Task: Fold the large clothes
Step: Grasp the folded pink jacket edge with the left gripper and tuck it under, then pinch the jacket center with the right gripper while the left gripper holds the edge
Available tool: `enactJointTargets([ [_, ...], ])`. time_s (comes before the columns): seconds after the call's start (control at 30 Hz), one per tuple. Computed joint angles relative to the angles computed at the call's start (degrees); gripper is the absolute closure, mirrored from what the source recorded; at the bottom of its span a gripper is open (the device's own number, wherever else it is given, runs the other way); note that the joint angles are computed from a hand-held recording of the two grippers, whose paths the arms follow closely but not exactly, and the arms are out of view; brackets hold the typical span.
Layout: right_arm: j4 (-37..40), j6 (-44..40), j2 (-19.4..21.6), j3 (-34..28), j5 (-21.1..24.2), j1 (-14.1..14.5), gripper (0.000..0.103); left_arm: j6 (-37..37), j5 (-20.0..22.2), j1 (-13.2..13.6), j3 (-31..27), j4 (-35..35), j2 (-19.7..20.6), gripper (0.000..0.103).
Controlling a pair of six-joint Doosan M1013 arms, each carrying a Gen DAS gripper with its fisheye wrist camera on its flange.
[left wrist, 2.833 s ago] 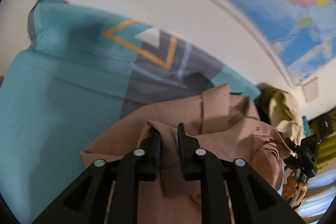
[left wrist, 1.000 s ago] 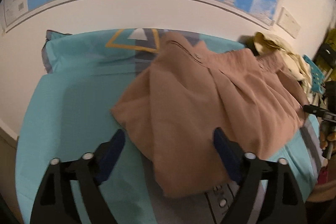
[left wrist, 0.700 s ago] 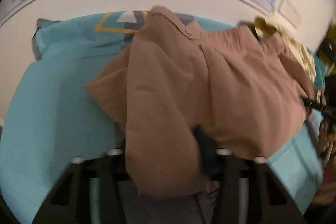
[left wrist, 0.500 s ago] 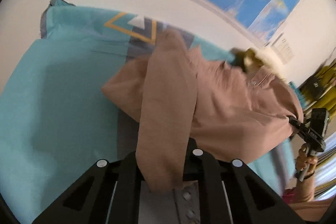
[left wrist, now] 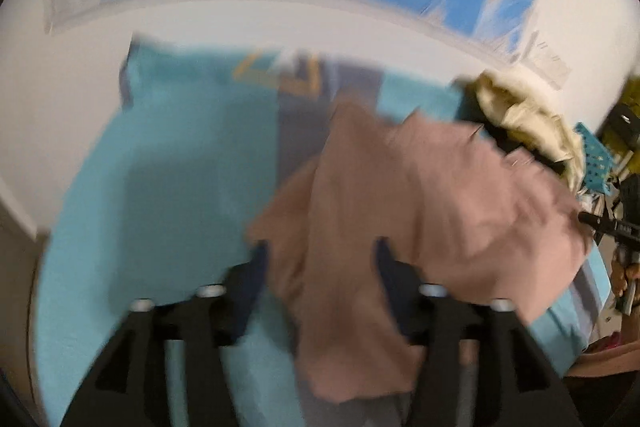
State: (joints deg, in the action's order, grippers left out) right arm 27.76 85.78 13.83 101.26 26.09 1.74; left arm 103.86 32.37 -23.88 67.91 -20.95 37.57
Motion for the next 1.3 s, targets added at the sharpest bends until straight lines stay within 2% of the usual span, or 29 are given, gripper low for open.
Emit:
enactJointTargets([
  [0.03, -5.06, 3.56, -0.59, 0.00, -2.38, 0.73, 0.031, -0.17, -0.77, -0.49, -0.56, 1.82, 0.03, 0.033],
  [0.1, -6.19, 2.76, -0.64, -0.62, -4.35, 1.54, 0.030, 0.26, 0.01, -1.57, -2.74, 5.70, 0.99, 0.032],
  [0.17, -5.82, 0.34, 0.33, -1.92, -3.52, 1.93, 0.030, -0.08, 3.17, -2.29, -6.11, 7.75, 2.98, 0.032],
  [0.23, -11.85, 3.94, 2.65, -4.72, -1.33, 3.52, 0.030, -3.60, 7.31, -3.28, -10.73, 12.21, 6.05, 0.032],
  [0.27, -12.37, 3.58, 3.64, -5.75, -0.42, 3.78, 0.030, -6.58, 9.24, -3.77, -12.26, 15.09, 7.04, 0.036],
  [0.3, -14.40, 4.05, 4.82, -7.10, 0.86, 4.47, 0.032, -9.74, 13.33, -4.24, -15.61, 18.54, 9.15, 0.041],
  [0.33, -16.73, 5.27, 5.48, -7.73, 1.29, 4.96, 0.033, -10.40, 14.68, -4.42, -16.91, 19.83, 10.05, 0.052],
  [0.4, -18.60, 4.62, 6.68, -8.94, 2.21, 5.91, 0.033, -10.91, 15.32, -4.71, -18.01, 21.20, 10.99, 0.059],
  [0.43, -19.58, 4.22, 7.42, -9.67, 2.77, 6.42, 0.033, -10.64, 15.65, -4.60, -18.27, 20.84, 11.20, 0.070],
  [0.47, -20.78, 4.55, 8.22, -10.42, 3.69, 6.80, 0.035, -10.65, 16.02, -4.50, -18.41, 20.45, 11.32, 0.075],
  [0.5, -20.82, 4.09, 8.67, -10.71, 4.25, 6.91, 0.041, -11.33, 16.21, -4.38, -18.70, 20.29, 11.47, 0.080],
  [0.53, -21.95, 4.22, 9.70, -11.63, 5.59, 7.14, 0.063, -11.97, 16.20, -4.28, -18.94, 20.22, 11.57, 0.087],
  [0.57, -23.73, 5.56, 10.00, -11.71, 6.11, 7.37, 0.072, -12.58, 16.62, -4.17, -19.54, 20.01, 11.85, 0.088],
  [0.6, -24.94, 6.28, 10.40, -12.07, 6.59, 7.56, 0.091, -13.05, 17.01, -4.07, -20.02, 19.57, 12.09, 0.090],
  [0.63, -23.26, 4.51, 10.51, -12.03, 6.14, 7.38, 0.100, -13.40, 17.50, -3.85, -20.67, 18.73, 12.38, 0.092],
  [0.7, -20.89, 3.07, 10.12, -11.83, 4.74, 7.02, 0.101, -14.27, 17.58, -3.55, -21.46, 18.01, 12.66, 0.095],
  [0.77, -19.96, 3.45, 8.66, -11.13, 0.54, 6.76, 0.101, -14.66, 16.88, -3.04, -21.70, 16.17, 12.51, 0.099],
  [0.8, -20.45, 4.09, 8.17, -10.93, -1.26, 6.82, 0.101, -15.14, 15.00, -2.72, -20.89, 15.27, 11.89, 0.099],
  [0.83, -20.22, 4.35, 7.30, -10.36, -5.13, 6.77, 0.101, -15.68, 12.95, -2.48, -19.92, 14.62, 11.27, 0.099],
  [0.9, -19.85, 3.94, 7.48, -10.97, -6.61, 6.62, 0.101, -16.75, 9.75, -2.00, -18.51, 12.84, 10.41, 0.099],
  [0.97, -20.06, 4.34, 9.05, -12.60, -3.57, 6.33, 0.101, -16.77, 10.83, -1.76, -19.27, 12.04, 10.96, 0.099],
  [1.0, -21.26, 5.38, 10.69, -14.13, -0.15, 6.19, 0.101, -17.80, 12.83, -1.95, -20.28, 13.93, 11.69, 0.099],
  [1.03, -22.82, 6.73, 11.73, -15.03, 1.97, 6.21, 0.100, -18.63, 14.52, -2.14, -21.02, 15.37, 12.29, 0.097],
  [1.1, -20.93, 6.56, 13.19, -16.11, 5.36, 5.72, 0.099, -19.06, 16.48, -2.18, -21.62, 16.35, 13.06, 0.091],
  [1.23, -16.77, 4.69, 12.72, -15.14, 4.71, 4.91, 0.095, -19.39, 13.73, -2.09, -19.13, 16.57, 11.83, 0.080],
  [1.3, -17.04, 4.72, 12.46, -15.00, 4.49, 4.91, 0.094, -18.76, 13.05, -2.06, -18.57, 16.05, 11.37, 0.068],
])
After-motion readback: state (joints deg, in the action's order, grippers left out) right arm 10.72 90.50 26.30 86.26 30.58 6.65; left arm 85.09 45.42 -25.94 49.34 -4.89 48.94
